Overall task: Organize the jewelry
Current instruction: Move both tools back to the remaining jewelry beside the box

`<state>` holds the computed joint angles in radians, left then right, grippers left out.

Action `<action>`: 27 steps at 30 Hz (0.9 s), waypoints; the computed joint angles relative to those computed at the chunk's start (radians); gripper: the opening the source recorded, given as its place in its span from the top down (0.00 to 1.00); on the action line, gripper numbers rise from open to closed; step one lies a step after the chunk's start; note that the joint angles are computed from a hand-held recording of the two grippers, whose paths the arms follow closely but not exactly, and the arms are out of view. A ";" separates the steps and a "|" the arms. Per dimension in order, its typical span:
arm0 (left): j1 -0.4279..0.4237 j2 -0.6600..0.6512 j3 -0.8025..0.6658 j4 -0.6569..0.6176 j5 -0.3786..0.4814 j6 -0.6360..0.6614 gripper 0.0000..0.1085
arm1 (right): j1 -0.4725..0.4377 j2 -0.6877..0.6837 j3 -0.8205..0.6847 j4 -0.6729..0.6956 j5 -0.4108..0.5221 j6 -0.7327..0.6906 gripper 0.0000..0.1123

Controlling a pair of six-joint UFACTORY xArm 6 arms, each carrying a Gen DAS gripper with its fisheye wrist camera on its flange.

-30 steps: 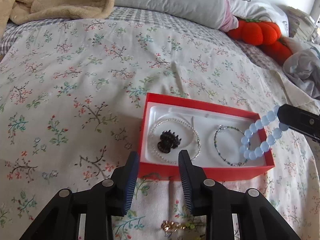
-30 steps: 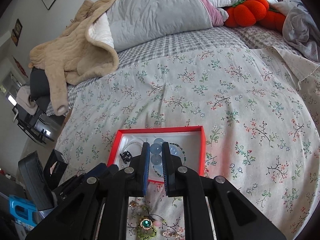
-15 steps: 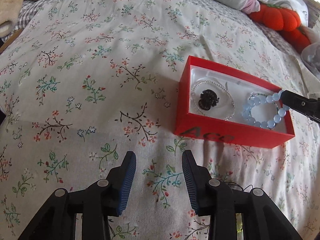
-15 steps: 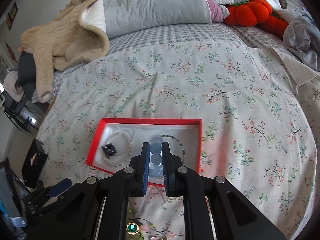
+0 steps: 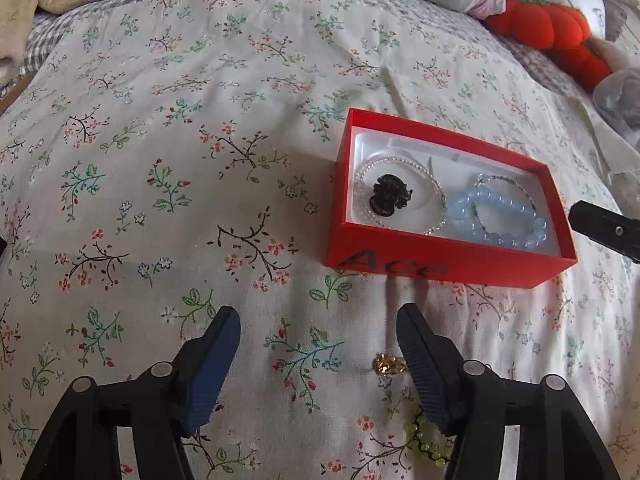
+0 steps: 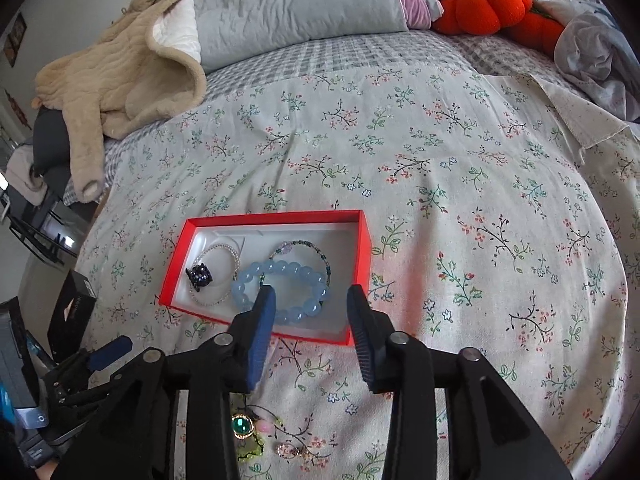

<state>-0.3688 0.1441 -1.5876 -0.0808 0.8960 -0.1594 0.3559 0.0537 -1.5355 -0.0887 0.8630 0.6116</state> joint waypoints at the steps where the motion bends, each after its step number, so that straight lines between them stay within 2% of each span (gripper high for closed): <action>1: -0.003 -0.003 0.004 0.012 0.002 -0.006 0.34 | 0.005 -0.012 0.010 -0.003 0.007 -0.001 0.56; 7: -0.018 -0.032 0.044 0.048 0.016 -0.022 0.26 | 0.037 -0.082 0.083 -0.039 0.047 -0.020 0.48; 11: -0.022 -0.069 0.095 0.068 -0.005 -0.031 0.21 | 0.051 -0.122 0.135 -0.075 0.059 -0.016 0.43; 27: -0.008 -0.174 0.281 0.083 -0.029 0.028 0.20 | 0.072 -0.252 0.327 -0.105 0.090 -0.025 0.38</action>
<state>-0.3771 -0.0300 -1.3063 0.0020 0.8674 -0.1310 0.4282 -0.1985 -1.2088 -0.1940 0.9528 0.5869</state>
